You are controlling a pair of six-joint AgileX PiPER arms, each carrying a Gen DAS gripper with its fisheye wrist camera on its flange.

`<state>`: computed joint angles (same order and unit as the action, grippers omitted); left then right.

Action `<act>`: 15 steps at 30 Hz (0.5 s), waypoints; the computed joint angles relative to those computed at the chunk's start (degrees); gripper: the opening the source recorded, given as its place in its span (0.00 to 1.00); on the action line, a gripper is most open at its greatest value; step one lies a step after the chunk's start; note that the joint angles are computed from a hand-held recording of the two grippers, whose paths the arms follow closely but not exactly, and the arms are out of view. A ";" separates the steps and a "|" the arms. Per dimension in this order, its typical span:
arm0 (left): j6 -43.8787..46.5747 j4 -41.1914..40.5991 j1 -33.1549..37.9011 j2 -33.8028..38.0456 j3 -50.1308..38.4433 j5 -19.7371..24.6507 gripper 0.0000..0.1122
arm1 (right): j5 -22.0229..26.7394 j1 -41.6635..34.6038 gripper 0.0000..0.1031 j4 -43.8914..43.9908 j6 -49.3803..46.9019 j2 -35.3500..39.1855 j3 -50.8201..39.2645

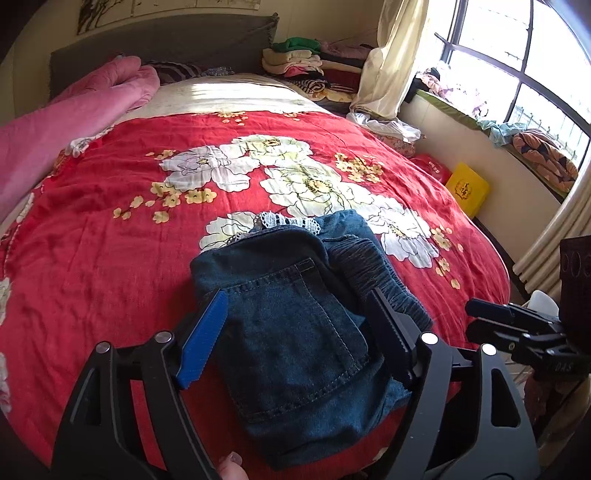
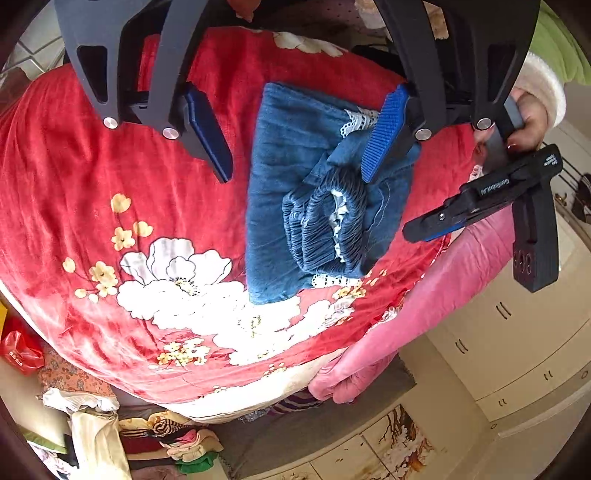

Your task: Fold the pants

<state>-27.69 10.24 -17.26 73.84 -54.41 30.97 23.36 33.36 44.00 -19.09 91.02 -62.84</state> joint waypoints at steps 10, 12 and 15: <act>-3.03 1.29 0.23 -0.46 3.46 -0.92 0.70 | 0.40 -1.27 0.79 -5.86 4.12 5.32 -5.22; -4.52 2.29 0.49 -0.47 4.45 -1.43 0.73 | 0.90 -1.53 0.79 -5.35 3.63 7.09 -6.85; -8.35 5.04 1.27 -0.41 5.75 -1.72 0.76 | 1.86 -2.07 0.79 -4.44 3.13 9.79 -9.43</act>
